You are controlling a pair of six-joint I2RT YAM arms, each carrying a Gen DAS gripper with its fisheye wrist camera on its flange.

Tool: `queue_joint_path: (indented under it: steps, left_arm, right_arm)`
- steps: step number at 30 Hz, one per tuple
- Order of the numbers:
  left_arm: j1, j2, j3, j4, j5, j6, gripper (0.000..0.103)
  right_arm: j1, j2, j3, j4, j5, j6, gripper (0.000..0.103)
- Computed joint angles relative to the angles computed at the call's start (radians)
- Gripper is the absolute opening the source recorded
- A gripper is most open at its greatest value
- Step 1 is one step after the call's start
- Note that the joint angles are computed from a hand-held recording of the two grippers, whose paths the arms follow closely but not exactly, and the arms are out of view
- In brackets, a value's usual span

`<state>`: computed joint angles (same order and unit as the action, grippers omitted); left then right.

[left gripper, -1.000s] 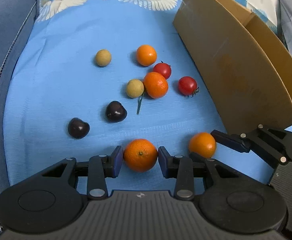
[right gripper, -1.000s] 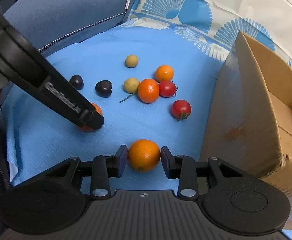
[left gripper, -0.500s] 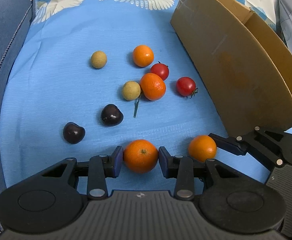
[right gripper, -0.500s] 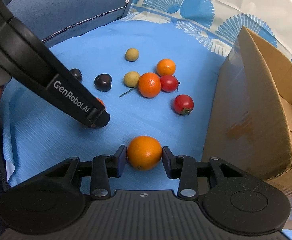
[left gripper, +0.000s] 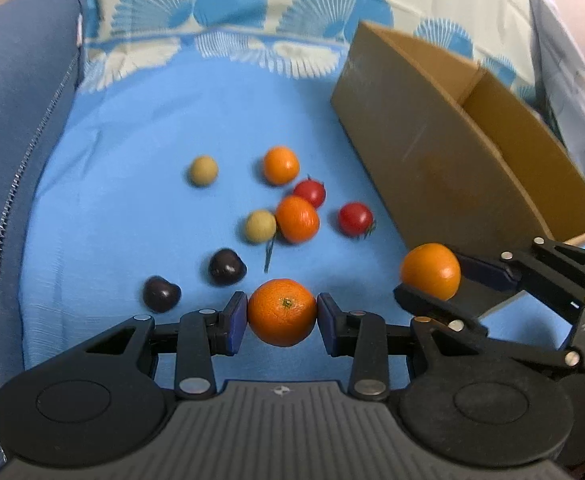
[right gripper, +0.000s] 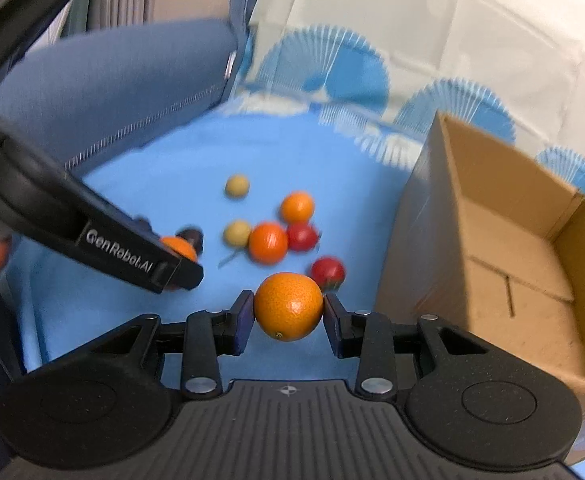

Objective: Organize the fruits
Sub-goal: 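Lift both held mandarins and carry them above the cardboard box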

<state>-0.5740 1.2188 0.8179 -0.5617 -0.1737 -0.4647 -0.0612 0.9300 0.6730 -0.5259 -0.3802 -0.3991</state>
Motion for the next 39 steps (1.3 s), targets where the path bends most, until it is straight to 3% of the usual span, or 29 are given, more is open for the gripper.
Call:
queue_joint_path:
  steps: [5,10,15,19,25,27,32,39]
  left_arm:
    - [-0.027,-0.097,-0.043,0.033,-0.065,-0.027,0.042]
    - [-0.073,-0.175,-0.036,0.052,-0.146,-0.03,0.042]
    - [-0.131,-0.212,0.005,0.055,-0.2,-0.037,0.042]
    - [-0.204,-0.194,0.055,0.07,-0.263,-0.043,0.042]
    - [-0.28,-0.133,0.11,0.158,-0.324,-0.07,0.042]
    - [-0.294,-0.097,0.123,0.198,-0.335,-0.083,0.042]
    - [-0.32,0.038,0.153,0.314,-0.357,-0.078,0.042]
    - [-0.392,0.212,0.173,0.478,-0.389,0.056,0.042]
  right_arm:
    - [-0.056,-0.05,0.027,0.009,-0.063,0.008,0.039]
    - [-0.205,-0.045,0.104,0.0,-0.212,-0.024,0.039]
    - [-0.432,0.068,0.223,0.028,-0.405,-0.011,0.039]
    - [-0.565,0.214,0.308,0.097,-0.477,-0.038,0.039]
    - [-0.676,0.446,0.442,0.186,-0.479,-0.001,0.039]
    - [-0.703,0.523,0.501,0.145,-0.481,0.044,0.039]
    - [-0.753,0.574,0.507,0.167,-0.487,0.033,0.039]
    - [-0.801,0.607,0.516,0.159,-0.476,-0.023,0.039]
